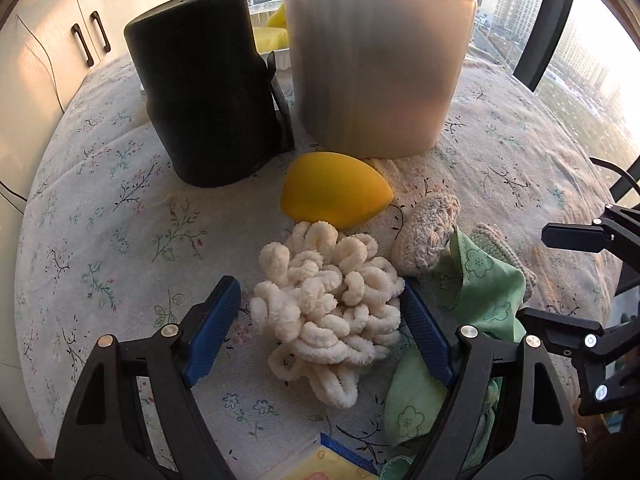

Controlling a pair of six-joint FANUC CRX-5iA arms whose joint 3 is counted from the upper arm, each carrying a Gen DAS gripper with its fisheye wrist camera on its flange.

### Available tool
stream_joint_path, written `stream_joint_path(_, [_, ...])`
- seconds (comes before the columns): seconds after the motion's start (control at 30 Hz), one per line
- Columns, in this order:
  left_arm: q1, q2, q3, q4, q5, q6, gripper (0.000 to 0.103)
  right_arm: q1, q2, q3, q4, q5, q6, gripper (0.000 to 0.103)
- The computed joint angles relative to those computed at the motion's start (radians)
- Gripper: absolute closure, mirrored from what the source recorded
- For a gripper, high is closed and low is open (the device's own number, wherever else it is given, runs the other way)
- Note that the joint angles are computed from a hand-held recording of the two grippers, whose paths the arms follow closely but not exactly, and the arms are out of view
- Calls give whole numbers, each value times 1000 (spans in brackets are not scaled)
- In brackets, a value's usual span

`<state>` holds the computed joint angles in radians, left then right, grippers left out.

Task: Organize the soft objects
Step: 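Grasp the white fluffy scrunchie with the left tool while the right tool grasps the grey knitted sock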

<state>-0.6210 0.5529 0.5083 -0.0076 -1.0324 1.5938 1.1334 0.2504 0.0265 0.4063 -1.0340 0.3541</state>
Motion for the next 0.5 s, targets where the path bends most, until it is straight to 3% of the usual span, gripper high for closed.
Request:
stream_joint_path(0.07, [-20,-3,7,-39,3,21,24,21,10,8,38,-57,-5,29])
stream_joint_path(0.13, [-39,-5,14,-73,5,39,33,34,17,4,74,-86,-9,29])
stream_joint_path(0.2, [-46,-2,21,-68,1,31,56,32,20,-1,62,-76,6,29])
stream_joint_path(0.27, [-54,3,32,-72,-7,32,58,24,23,-5,36,-35,30,32])
stream_joint_path(0.4, [-47,-1,24,-51,1,55,67,28,55,2,102,-27,28,34])
stream_joint_path(0.47, [-36,-4,12,-20,7,63,69,19,55,-6,111,4,17,39])
stream_joint_path(0.5, [-27,-8,1,-2,11,64,70,18,54,-14,128,19,7,49])
